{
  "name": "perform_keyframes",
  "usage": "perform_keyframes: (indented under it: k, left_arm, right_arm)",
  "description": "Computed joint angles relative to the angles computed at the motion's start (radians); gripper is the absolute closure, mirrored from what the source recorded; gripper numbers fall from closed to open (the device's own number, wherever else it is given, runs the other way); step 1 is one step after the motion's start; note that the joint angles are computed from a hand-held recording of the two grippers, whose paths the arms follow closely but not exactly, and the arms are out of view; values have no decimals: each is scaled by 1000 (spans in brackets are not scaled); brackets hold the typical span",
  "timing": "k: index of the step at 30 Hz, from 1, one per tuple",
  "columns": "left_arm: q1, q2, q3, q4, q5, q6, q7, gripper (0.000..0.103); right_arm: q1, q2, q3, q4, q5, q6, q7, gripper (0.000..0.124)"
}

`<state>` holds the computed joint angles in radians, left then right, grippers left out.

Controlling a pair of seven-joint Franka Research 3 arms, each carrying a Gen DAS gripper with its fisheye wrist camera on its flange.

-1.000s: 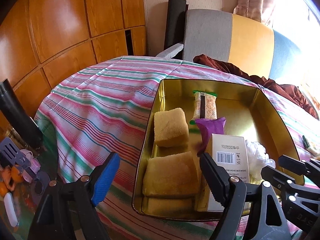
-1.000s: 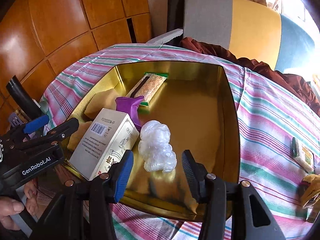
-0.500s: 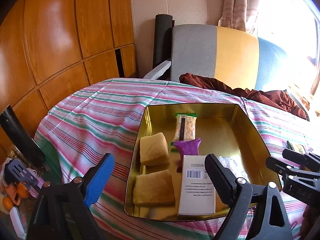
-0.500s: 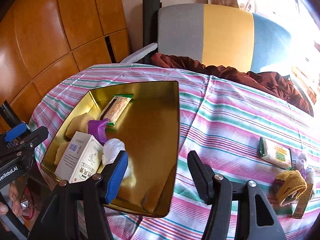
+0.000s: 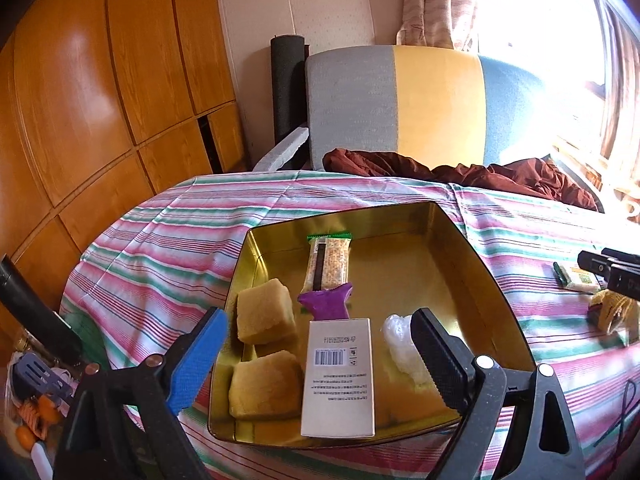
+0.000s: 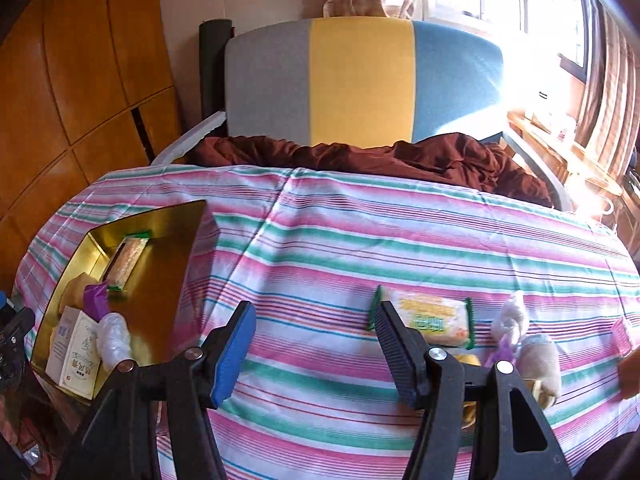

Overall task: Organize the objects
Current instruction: 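Move both grippers back toward the remaining items on the table, then grasp the WEIDAN cracker packet with the left gripper while the right gripper grasps the cream sock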

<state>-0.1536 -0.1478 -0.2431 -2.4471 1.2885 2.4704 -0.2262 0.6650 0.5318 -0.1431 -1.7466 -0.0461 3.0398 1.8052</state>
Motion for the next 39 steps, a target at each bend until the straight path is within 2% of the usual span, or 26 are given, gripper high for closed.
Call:
perform_keyframes:
  k: [8,12,16,22,30,34,39]
  left_arm:
    - [-26,73,-4,81,10,7,61,9]
    - [-47,118,-1,134,15,8,98,9]
    - [-73,168,4,187,8,7,143,8]
    - [-111,243,19,271,3,10,204,8]
    - [-148,335,46,368,-26,56,287,8]
    - [-157,396,60,427,-92,115,359,8]
    - [-180,494,80,530,-193,176,480,8]
  right_arm:
    - [47,4,-181,-2,-63,-2,119,61]
    - [40,24,-235,-8,-75,5,205,61]
    - [-70,24,-141,-7,2,-23,231,61]
    - [-137,13,-75,-13,31,-26,223,61]
    - [-184,8,-31,-11,71,-45,222,61]
    - [-230,6,8,-10,114,-65,221,61]
    - [-250,-5,18,-32,148,-43,243,61]
